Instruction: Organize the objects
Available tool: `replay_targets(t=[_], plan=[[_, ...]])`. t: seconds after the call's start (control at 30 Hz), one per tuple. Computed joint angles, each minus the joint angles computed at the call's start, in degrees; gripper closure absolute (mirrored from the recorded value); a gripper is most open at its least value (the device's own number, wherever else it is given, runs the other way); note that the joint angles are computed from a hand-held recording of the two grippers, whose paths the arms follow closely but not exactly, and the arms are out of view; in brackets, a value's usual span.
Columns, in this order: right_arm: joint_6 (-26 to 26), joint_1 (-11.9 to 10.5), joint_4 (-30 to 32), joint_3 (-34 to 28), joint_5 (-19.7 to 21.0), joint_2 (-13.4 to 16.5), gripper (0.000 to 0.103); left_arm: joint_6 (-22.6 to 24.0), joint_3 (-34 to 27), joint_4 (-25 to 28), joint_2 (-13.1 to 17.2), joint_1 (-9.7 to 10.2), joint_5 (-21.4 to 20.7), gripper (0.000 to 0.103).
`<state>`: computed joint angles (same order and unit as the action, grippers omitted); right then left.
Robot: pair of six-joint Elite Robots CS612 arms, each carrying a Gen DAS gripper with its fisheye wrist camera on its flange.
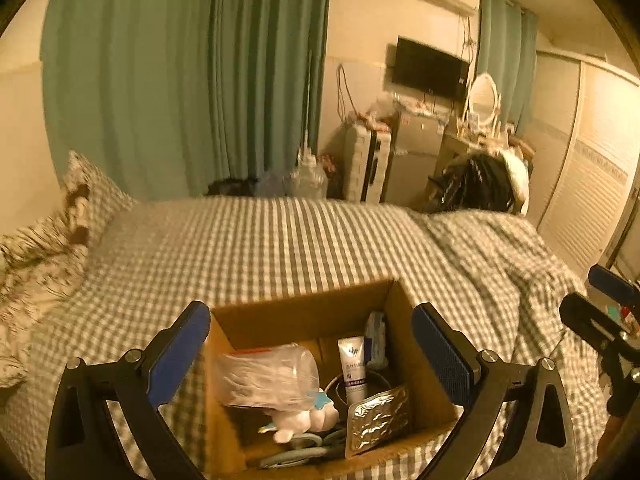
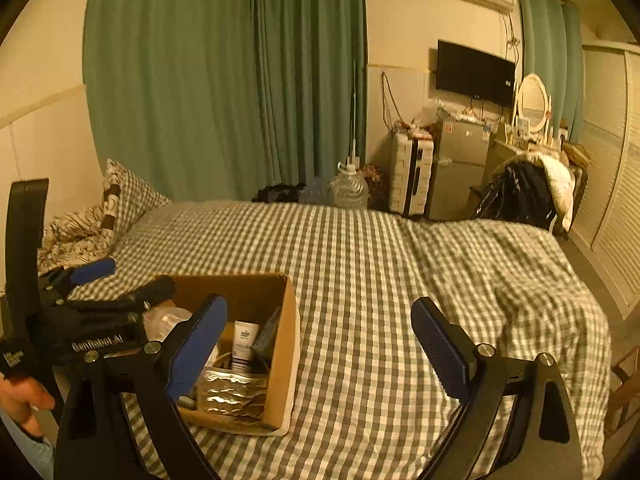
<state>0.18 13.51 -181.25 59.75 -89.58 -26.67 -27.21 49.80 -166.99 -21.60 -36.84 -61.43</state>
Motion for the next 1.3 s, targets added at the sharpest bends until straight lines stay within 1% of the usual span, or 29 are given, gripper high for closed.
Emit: replay_targets(t=[0.1,0.2,0.33,0.4,0.43,0.47,0.6,0.63,0.73,0.8,0.87,0.93,1.0,1.03,1.07,1.1,1.17,1.23,1.3], plan=[[-0.94,0.23,-3.40,3.35,-0.41,-2.40,0.009,1.51,4.66,-3.42,-3.34,-0.89,2.94,0.000],[-1.58,0.57,-6.90,6.67,-0.83,-4.98,0.009,2.73,8.00,-6.01,-5.77,-1.63,5.22,0.000],[-2.23,0.88,-11.13,10.08,-1.26,-7.46,0.007,3.77,13.31,-11.23,-9.00,-2.66,7.64,0.000],[-2.55,0.93,-13.38,11.94,-1.42,-8.65,0.005,4.18,15.51,-13.73,-10.07,-3.15,8.49,0.000],[-2.87,1.02,-14.50,12.91,-1.57,-9.22,0.002,4.53,16.80,-15.09,-10.65,-3.39,8.91,0.000],[-3.27,1.15,-15.89,13.88,-1.82,-9.70,0.000,4.76,17.94,-16.16,-11.13,-3.73,9.74,0.000],[-4.56,1.64,-20.57,16.44,-2.99,-10.48,0.000,5.95,20.83,-19.48,-11.89,-4.80,13.17,0.000],[-4.49,1.75,-21.29,16.81,-3.15,-10.47,0.000,5.60,21.41,-19.96,-11.93,-5.10,14.02,0.000],[-4.08,2.01,-23.14,17.54,-3.10,-10.00,0.000,4.79,22.82,-22.01,-11.74,-5.55,14.89,0.000],[-3.67,2.11,-24.05,17.23,-3.19,-9.12,0.000,3.96,23.15,-22.61,-11.29,-5.80,15.98,0.000],[-4.71,2.31,-24.35,16.42,-3.36,-7.81,0.000,3.24,23.08,-23.44,-10.31,-6.18,18.39,0.000],[-5.17,2.53,-24.17,15.36,-4.50,-6.33,0.000,2.93,22.81,-23.41,-9.38,-6.44,19.62,0.000],[-3.86,2.71,-24.66,14.37,-6.06,-4.84,0.000,2.37,22.86,-23.55,-8.53,-6.62,20.15,0.000],[-2.26,2.73,-25.38,13.88,-7.04,-3.91,0.000,1.90,22.90,-23.64,-7.91,-6.70,20.28,0.000],[-0.87,2.66,-25.19,13.43,-7.31,-3.23,0.000,1.45,22.89,-23.04,-7.54,-6.69,20.08,0.000],[-0.14,2.46,-23.88,12.93,-6.66,-2.65,0.000,1.16,22.93,-21.98,-7.37,-6.65,19.74,0.000],[-0.66,2.28,-22.96,12.35,-6.03,-1.91,0.000,1.02,22.61,-20.39,-6.85,-6.65,19.89,0.000],[-1.12,2.42,-21.89,11.30,-7.06,-1.08,0.000,1.11,22.33,-20.43,-6.44,-6.67,19.97,0.000],[-1.10,2.26,-20.70,11.05,-5.92,-0.88,0.000,1.06,22.22,-20.60,-6.27,-6.59,19.44,0.000]])
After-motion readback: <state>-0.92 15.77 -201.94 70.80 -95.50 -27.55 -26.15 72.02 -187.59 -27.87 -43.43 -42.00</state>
